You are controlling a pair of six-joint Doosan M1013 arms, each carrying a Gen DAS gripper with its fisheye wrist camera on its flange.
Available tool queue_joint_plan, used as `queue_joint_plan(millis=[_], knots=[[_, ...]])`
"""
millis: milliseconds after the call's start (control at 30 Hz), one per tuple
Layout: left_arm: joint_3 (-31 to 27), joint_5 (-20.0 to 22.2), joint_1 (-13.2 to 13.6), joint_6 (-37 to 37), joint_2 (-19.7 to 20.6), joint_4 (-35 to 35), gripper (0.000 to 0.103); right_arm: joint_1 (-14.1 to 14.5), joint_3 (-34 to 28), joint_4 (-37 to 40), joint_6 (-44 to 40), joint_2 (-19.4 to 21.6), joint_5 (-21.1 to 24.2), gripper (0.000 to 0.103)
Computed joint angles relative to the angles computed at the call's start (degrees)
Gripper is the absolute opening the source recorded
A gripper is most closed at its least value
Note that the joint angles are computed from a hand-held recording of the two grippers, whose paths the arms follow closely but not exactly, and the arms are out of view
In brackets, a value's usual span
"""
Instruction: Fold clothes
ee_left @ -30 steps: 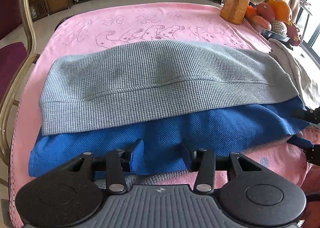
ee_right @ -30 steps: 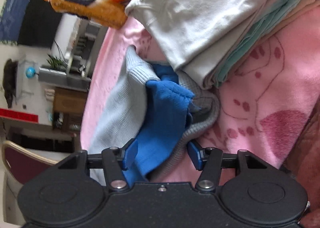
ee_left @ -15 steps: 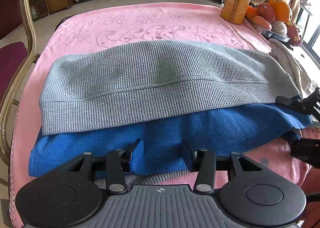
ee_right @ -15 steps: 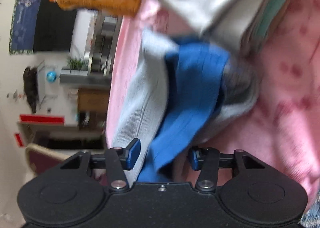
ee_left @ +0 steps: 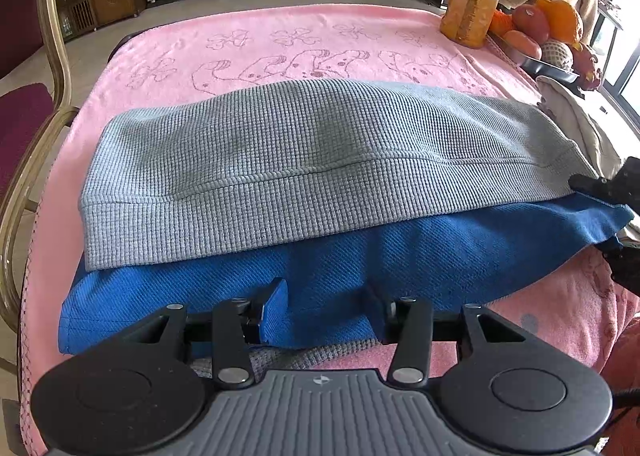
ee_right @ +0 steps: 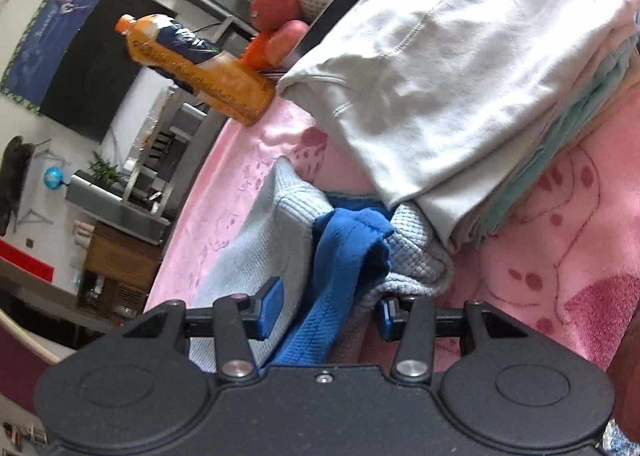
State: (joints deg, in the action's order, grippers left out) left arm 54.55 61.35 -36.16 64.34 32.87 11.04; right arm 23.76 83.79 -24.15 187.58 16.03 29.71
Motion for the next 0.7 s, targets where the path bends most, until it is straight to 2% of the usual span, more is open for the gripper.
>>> queue_joint_plan(millis=[100, 167, 200, 233, 400, 500, 600, 700], knots=[[-0.14, 0.17, -0.04, 0.25, 0.06, 0.04, 0.047, -1.28, 0.93, 3.96, 8.24, -0.27, -1.73, 0.045], [-0.21, 0.20, -0.04, 0.46, 0.09, -0.01, 0.047, -1.66, 0.34, 6.18, 10.63, -0.01, 0.00, 0.031], [-0.23, 0.21, -0.03, 0.55, 0.10, -0.03, 0.047, -1.61, -0.59, 6.62, 9.88, 0.39, 1.89, 0.018], [-0.28, 0.25, -0.04, 0.70, 0.12, -0.03, 0.047, -1.45, -1.55, 6.44, 9.00, 0.81, 3.73, 0.015], [-0.06, 0.40, 0.17, 2.88, -0.23, -1.14, 0.046, 0.53, -7.39, 1.38, -1.87, 3.08, 13.60, 0.011], [0.08, 1.44, 0.83, 4.46, -0.97, -3.55, 0.039, 1.75, -10.99, -1.65, -9.30, 4.29, 18.56, 0.011], [1.15, 2.99, 1.80, 3.24, -3.18, -3.01, 0.038, 3.27, -15.06, -5.58, -17.56, 5.68, 23.17, 0.010], [4.83, 1.13, 3.18, 0.49, -7.00, -1.00, 0.038, 5.24, -19.54, -11.11, -25.80, 7.70, 26.19, 0.010]])
